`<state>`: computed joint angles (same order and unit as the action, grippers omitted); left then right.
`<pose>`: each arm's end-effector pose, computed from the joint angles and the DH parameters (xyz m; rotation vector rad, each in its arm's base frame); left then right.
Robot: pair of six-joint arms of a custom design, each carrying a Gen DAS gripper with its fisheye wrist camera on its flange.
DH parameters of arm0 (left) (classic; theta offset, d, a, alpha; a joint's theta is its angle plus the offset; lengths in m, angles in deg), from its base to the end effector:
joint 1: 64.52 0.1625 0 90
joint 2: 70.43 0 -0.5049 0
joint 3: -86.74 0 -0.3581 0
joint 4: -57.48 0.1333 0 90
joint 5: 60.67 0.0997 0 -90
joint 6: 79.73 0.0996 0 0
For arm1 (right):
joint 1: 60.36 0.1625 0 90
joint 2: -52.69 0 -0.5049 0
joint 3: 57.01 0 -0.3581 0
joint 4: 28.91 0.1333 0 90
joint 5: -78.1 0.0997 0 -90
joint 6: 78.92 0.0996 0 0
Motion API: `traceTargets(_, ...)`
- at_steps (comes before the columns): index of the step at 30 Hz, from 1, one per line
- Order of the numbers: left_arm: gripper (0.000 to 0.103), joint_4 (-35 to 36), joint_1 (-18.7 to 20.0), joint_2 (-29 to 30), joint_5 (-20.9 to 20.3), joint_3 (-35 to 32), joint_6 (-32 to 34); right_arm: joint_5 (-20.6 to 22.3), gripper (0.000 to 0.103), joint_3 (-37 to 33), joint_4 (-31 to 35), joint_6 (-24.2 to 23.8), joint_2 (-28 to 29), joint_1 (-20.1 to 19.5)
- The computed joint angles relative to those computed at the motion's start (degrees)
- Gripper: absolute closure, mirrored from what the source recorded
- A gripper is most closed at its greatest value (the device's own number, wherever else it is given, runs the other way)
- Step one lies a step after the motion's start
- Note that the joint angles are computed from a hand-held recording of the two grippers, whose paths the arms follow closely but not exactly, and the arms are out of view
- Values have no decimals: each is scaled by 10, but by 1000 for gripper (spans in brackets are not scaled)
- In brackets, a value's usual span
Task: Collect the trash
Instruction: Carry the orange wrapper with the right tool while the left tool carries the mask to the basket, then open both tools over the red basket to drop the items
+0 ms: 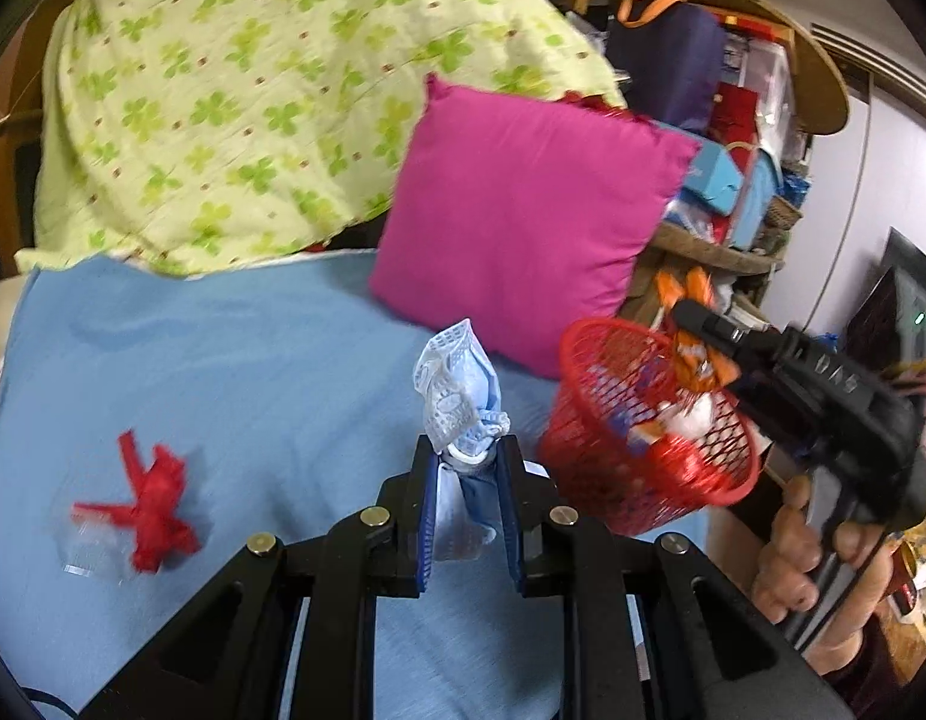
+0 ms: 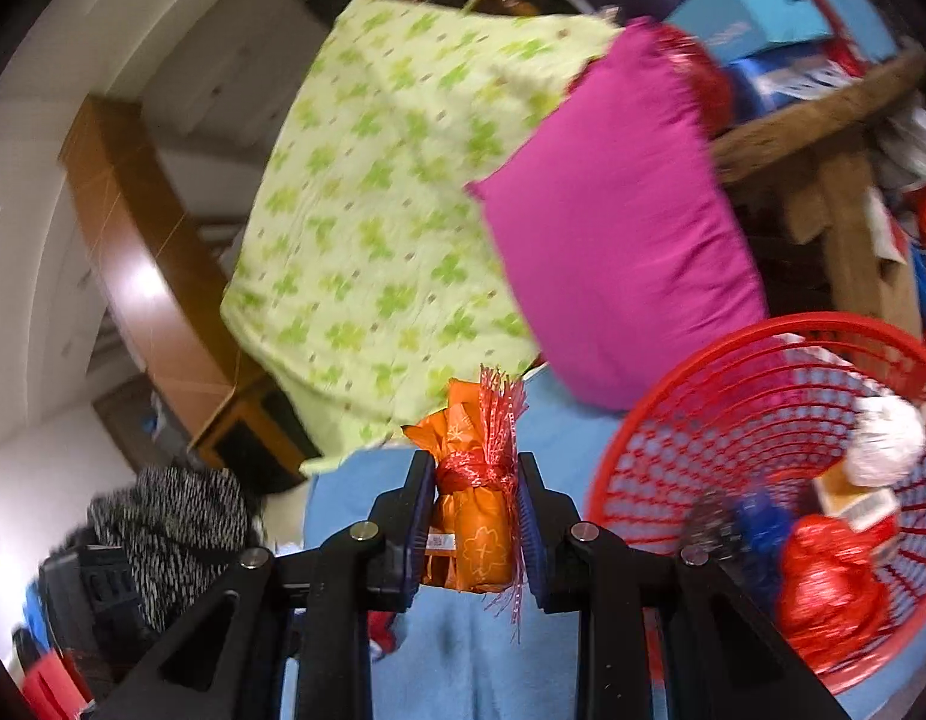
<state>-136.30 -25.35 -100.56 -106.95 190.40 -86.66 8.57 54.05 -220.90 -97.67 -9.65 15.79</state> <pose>-0.3845 -0.5740 0.0606 0.6851 2.4273 -1.0793 0.0184 -0.6277 0.3647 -0.3616 2.7013 -1.4441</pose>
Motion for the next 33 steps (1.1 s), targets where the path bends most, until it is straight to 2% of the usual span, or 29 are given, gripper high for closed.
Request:
traceTargets(12, 83, 65, -7, 53, -71, -122, 39, 18, 75, -28, -6, 84, -23, -60)
traceTargets(24, 81, 163, 7, 120, -134, -245, 39, 25, 72, -42, -10, 137, -32, -99)
traceTargets(26, 77, 179, 9, 128, -134, -256, 37, 22, 72, -45, -4, 142, -32, -101)
traceTargets(27, 71, 181, 8, 131, -130, -258, 40, 19, 72, -47, -1, 144, -30, -99)
traceTargets(28, 60, 180, 8, 133, -124, -257, 43, 14, 72, -49, 1, 145, -30, -98)
traceTargets(30, 49, 165, 6, 135, -112, -251, 48, 8, 72, -49, 3, 145, -29, -97)
traceTargets(33, 46, 134, 5, 127, -106, -228, 54, -1, 71, -48, 3, 139, -28, -94)
